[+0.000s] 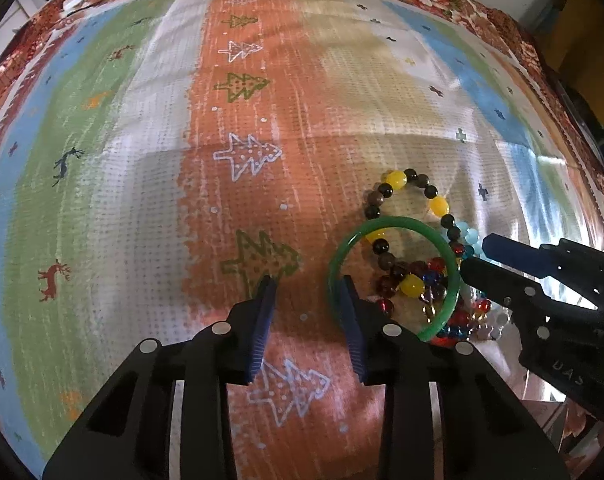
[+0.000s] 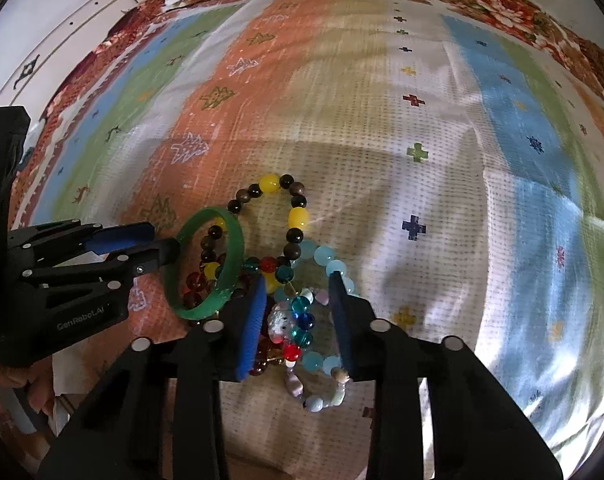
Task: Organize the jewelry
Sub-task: 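Grasp the green jade bangle with the left tool while the right tool grasps the multicolour beaded bracelet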
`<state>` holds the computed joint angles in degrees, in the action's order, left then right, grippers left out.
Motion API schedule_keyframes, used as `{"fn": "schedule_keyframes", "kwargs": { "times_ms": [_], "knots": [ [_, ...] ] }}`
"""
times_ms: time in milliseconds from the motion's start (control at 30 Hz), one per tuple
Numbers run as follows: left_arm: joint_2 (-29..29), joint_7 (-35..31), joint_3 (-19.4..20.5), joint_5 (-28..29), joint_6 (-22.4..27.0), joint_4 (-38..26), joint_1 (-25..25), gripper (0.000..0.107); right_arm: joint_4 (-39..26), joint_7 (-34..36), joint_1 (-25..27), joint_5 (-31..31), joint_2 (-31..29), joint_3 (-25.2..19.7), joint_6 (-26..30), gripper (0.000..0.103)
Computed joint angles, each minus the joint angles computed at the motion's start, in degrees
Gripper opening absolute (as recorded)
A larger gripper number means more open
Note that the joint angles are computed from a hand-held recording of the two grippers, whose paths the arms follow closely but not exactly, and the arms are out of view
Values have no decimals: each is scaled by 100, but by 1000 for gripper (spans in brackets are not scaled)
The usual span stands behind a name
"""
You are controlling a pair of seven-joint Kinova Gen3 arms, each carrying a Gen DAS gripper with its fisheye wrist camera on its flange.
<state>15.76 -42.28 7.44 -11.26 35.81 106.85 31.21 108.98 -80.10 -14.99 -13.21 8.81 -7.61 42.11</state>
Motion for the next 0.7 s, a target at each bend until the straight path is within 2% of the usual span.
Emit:
{"fn": "schedule_keyframes", "kwargs": {
  "times_ms": [33,100,200,267,333,433,600,700],
  "knots": [
    [1,-16,4,6,-13,5,-12,32,-4,57,27,-42,28,-1,9,29],
    [11,-38,5,5,-28,7,-19,32,-24,74,39,-50,79,7,29,19],
    [83,62,-47,-193,66,-71,122,29,-12,107,32,-49,118,-5,11,16],
    [138,2,-18,-280,123,-142,172,22,-9,85,0,0,123,-12,-11,14],
    [193,-171,54,-242,154,-207,140,10,-15,85,1,4,137,-12,-7,10],
    [245,-129,-17,-392,290,-291,298,8,-11,169,42,-58,136,-21,18,10],
    [94,-372,56,-21,91,-123,31,6,10,208,83,-113,64,-2,16,10],
    [-5,-253,-17,-107,100,-77,96,6,18,300,134,-183,-25,11,36,10]
  ]
}}
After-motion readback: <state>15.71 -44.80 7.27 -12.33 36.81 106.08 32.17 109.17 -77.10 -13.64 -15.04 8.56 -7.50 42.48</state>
